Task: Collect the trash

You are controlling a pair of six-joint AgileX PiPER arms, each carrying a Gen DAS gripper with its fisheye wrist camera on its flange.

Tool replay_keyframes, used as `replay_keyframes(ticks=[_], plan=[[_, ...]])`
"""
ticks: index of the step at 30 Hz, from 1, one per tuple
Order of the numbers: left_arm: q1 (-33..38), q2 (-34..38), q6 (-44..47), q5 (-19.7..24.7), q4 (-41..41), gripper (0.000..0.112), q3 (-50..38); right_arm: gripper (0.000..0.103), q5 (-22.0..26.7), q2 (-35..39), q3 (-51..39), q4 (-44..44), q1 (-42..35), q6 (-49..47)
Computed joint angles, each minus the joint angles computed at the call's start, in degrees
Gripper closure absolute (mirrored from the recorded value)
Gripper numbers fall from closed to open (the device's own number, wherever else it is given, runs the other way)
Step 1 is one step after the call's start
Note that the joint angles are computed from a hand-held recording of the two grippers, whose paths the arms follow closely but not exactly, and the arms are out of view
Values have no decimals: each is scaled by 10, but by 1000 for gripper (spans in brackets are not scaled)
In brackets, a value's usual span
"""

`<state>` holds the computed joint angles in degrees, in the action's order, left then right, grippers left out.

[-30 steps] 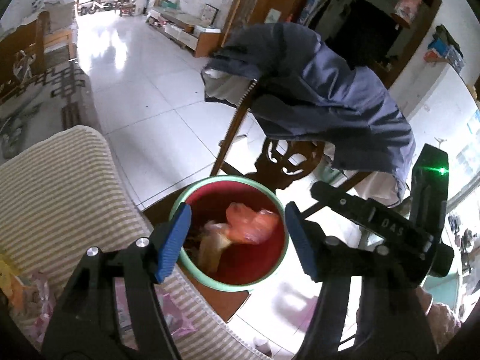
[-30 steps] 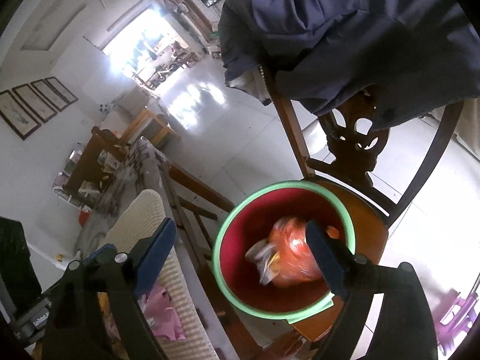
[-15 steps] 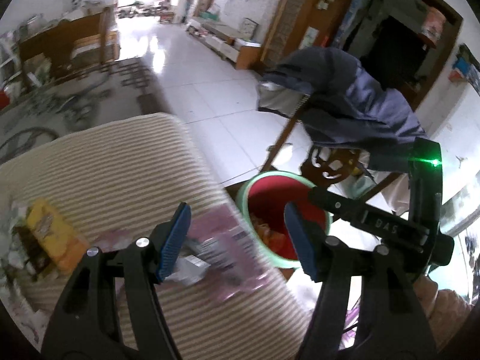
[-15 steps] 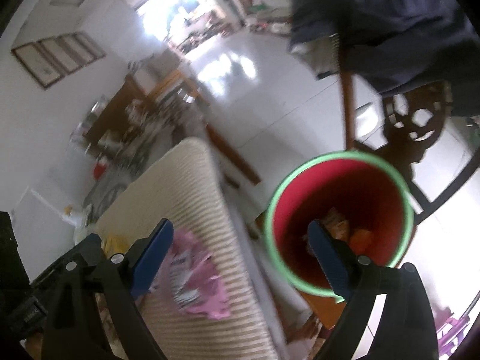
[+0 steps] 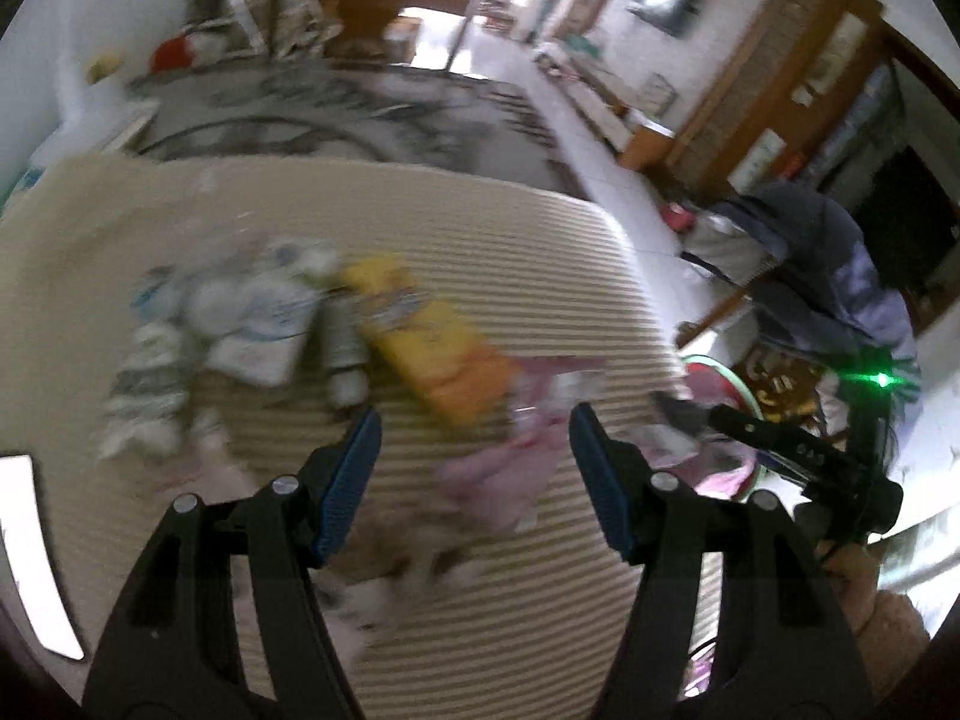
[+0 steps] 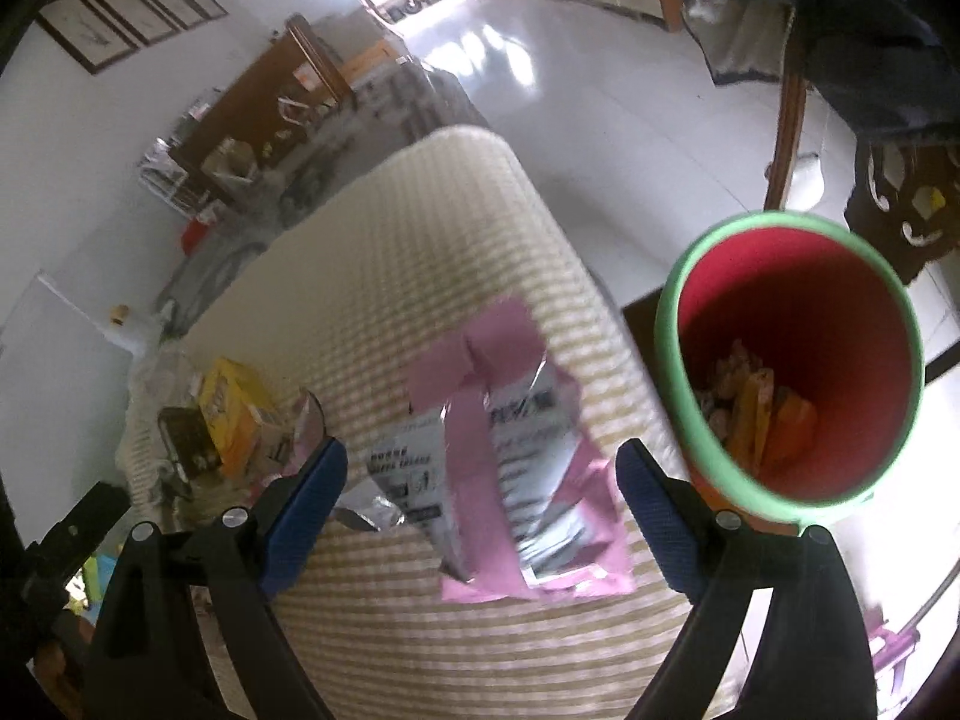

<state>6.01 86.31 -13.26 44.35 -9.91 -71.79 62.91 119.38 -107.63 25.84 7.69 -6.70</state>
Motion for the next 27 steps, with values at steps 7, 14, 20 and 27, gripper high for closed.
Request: replay_keyframes(ticks=[7,14,20,27], plan=[[148,-42,105,32,-70,50,77,52,-57,-40,62,-51,54,53],[240,-1,212,108,-158,50,85,59,-108,-85,115,-76,100,102],[240,53,246,147,-197,42,76,59,-129,-110,142,-105,130,151],[219,76,273,147,-202,43,40,59,-148,-139,173,-133,140,193]])
